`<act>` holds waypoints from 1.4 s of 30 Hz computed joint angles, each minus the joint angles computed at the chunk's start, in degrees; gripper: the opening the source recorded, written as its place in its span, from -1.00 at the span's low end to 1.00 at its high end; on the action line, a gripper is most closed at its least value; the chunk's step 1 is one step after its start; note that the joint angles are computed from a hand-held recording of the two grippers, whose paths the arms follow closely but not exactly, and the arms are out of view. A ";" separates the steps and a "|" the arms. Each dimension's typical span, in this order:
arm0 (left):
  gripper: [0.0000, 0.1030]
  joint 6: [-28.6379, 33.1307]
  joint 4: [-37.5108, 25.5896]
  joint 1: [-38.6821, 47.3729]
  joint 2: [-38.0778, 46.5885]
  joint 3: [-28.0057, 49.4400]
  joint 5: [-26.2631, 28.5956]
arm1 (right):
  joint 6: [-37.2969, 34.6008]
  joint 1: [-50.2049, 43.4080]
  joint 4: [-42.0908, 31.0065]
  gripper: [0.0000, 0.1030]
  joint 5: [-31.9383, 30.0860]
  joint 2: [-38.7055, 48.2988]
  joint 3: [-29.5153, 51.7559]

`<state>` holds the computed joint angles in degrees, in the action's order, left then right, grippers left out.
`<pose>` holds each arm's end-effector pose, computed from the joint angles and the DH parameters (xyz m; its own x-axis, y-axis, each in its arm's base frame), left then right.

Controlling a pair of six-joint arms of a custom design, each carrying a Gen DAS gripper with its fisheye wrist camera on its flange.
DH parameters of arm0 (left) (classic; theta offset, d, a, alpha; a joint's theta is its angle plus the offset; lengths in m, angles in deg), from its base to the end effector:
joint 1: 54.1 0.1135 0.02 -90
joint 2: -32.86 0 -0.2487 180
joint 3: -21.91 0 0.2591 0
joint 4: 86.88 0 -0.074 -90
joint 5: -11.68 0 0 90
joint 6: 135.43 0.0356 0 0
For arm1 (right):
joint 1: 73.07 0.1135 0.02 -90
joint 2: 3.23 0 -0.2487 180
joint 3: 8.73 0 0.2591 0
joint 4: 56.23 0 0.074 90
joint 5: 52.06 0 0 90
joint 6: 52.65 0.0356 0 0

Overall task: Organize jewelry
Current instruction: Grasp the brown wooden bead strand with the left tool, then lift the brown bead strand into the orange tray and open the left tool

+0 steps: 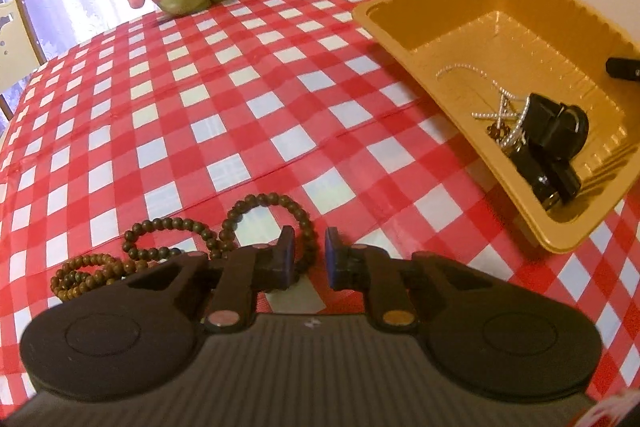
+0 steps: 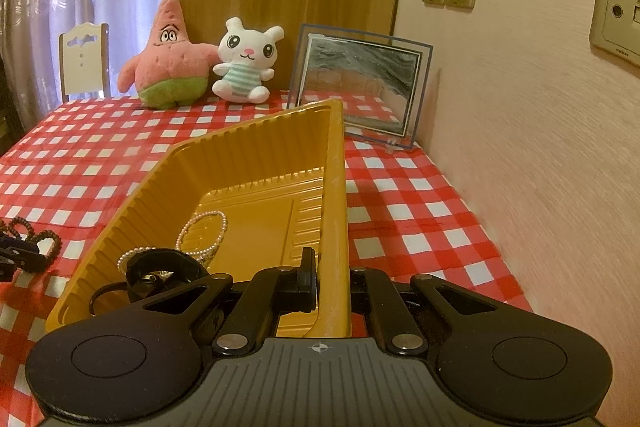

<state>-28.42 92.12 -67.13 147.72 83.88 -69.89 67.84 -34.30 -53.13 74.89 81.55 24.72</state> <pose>0.3352 -0.0829 0.0443 -0.6628 0.4504 -0.5982 0.5240 0.8497 0.0591 0.1908 0.1258 0.0825 -0.5966 0.0409 -0.8015 0.1328 0.9900 -0.0483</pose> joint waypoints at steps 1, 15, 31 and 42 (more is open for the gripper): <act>-0.78 0.22 -0.88 -0.21 0.49 0.68 -0.32 | 0.14 0.02 -0.09 -0.91 0.04 0.09 0.08; -0.90 -1.93 -1.26 1.50 -2.68 -0.96 2.65 | 0.30 0.02 -0.36 -0.91 0.02 0.11 0.28; -0.90 -13.58 -5.23 0.12 -23.82 -6.62 16.37 | 0.31 0.06 -0.28 -0.91 0.10 0.17 0.27; -0.90 -20.18 -0.45 -9.76 -18.01 -1.51 19.96 | -0.65 -0.19 -0.55 -0.91 -0.02 -0.14 1.01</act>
<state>-48.60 91.67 -76.88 129.71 82.37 -49.93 67.19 -34.49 -53.69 74.87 81.40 25.73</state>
